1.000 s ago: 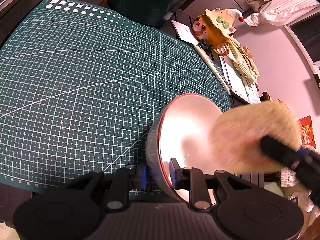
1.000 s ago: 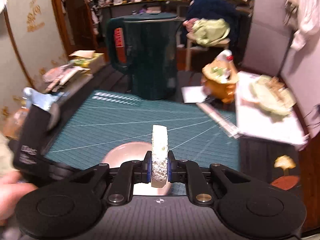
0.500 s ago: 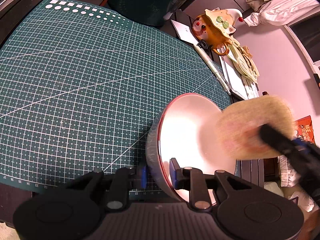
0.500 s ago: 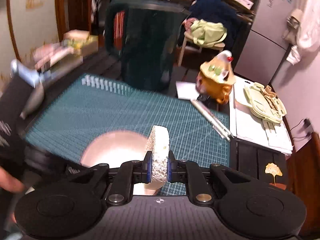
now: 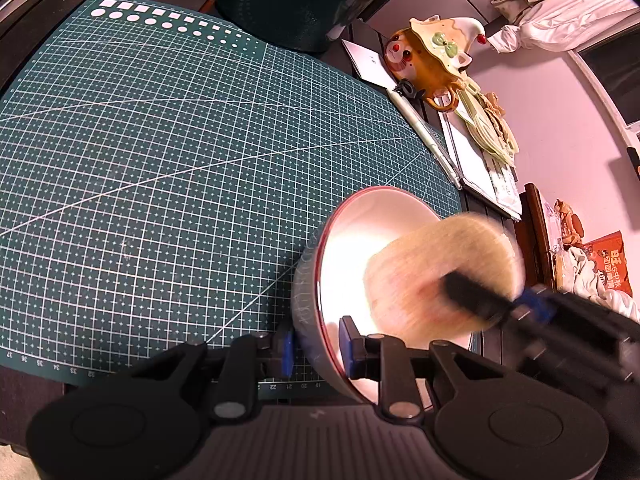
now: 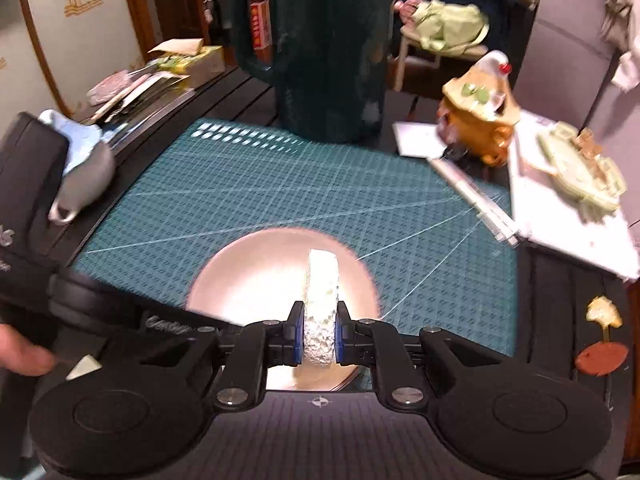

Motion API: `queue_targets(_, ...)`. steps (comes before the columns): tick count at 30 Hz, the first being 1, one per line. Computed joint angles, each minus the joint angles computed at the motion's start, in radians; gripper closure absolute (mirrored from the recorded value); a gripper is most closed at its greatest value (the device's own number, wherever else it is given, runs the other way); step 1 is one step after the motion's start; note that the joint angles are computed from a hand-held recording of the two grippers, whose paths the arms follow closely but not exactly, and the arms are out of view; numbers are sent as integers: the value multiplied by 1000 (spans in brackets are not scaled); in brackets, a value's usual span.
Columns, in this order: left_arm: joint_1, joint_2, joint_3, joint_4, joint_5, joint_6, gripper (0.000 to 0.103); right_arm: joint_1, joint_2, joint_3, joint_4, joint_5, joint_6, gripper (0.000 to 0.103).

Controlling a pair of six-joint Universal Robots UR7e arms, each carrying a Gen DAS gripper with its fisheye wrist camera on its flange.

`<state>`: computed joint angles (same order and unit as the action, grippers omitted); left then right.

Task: Clean bowl
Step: 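Scrub the bowl's inner wall with the right gripper's sponge while the left gripper holds the bowl, then open the right gripper, leave the sponge in the bowl, and pull back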

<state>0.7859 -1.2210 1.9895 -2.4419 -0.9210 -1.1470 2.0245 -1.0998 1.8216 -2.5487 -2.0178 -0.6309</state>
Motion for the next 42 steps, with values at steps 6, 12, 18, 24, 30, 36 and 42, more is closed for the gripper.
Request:
queue_targets(6,1,1,-4,2,0,1,81,-20,-51,-44,61,105,57,90)
queue_targets(12,1,1,-4,0,-1,0,81,-34,-46,-76,183,155,105,90)
queue_targets(18,-2,4,-4,-1,1,-3,81,-26,-46,-53,199,161,96,73)
queue_targets(24,-3,9,-8,0,2,-4,81,-20,-52,-29,145,149,67,64)
queue_targets(30,-5,15,-15,3,1,-6,81,-27,-45,-41,169,143,81,64)
queue_targets(36,-7,14,-14,5,2,-8,81,-52,-40,-73,252,201,127,65)
queue_targets(42,-8,13,-12,3,2,-8,81,-80,-28,-96,312,246,176,70)
